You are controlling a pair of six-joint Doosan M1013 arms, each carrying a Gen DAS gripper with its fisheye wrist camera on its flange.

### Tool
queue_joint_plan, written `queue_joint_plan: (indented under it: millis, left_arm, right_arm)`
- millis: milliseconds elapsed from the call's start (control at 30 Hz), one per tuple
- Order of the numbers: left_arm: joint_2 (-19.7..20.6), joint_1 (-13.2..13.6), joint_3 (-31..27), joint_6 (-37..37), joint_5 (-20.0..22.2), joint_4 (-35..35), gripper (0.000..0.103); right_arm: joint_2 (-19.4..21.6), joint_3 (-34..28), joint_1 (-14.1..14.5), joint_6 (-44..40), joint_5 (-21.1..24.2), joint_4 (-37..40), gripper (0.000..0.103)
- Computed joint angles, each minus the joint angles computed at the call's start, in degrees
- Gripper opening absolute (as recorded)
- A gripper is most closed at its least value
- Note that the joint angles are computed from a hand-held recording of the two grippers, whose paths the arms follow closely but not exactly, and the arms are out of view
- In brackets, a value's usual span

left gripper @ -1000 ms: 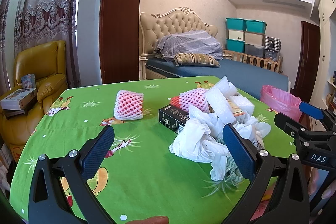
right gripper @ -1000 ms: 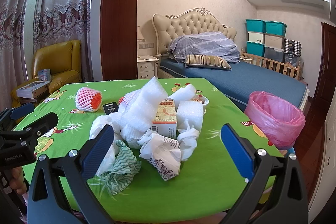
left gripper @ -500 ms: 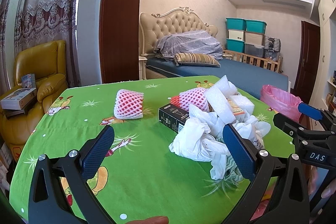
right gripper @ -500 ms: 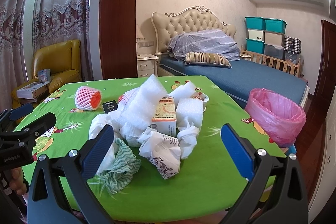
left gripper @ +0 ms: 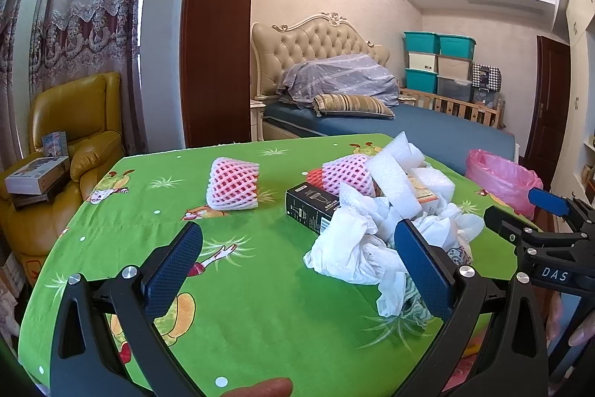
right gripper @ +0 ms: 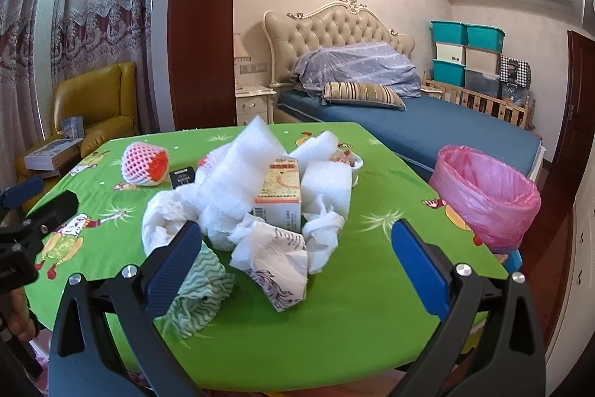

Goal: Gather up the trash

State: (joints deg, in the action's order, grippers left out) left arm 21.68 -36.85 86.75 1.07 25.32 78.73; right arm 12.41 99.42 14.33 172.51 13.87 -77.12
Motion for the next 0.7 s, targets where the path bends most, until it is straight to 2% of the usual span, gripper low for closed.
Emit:
queue_joint_plan:
  millis: [133,300,433,533,600,667,700]
  left_arm:
    - [0.1,-0.2,0.1,-0.9,0.7,1.0,0.097]
    - [0.1,-0.3,0.1,-1.1,1.0,1.1,0.097]
    - [0.1,-0.3,0.0,1.2,0.7,-1.3,0.097]
    - [0.2,0.3,-0.1,6.9,-2.3,-6.8,0.097]
    - [0.4,0.5,-0.4,8.8,-2.1,-9.3,0.097]
    - [0.7,1.1,-0.9,11.8,-3.2,-13.3,0.097]
    - [0.9,1.8,-1.3,15.5,-4.5,-18.1,0.097]
  right_arm:
    - [0.3,-0.2,-0.6,-2.9,-0.8,3.2,0.099]
    - [0.4,0.1,-0.9,0.1,-1.3,0.7,0.099]
    - [0.9,0.0,-1.2,-1.5,-1.2,1.6,0.099]
    - [1.5,-0.3,-1.8,-8.8,-1.3,9.5,0.099]
    - [2.0,-0.5,-2.3,-15.0,-1.5,16.2,0.098]
    - [2.5,-1.0,-2.8,-22.1,-1.3,23.6,0.090]
    - [2.8,-1.3,-3.0,-25.7,-1.4,27.4,0.088]
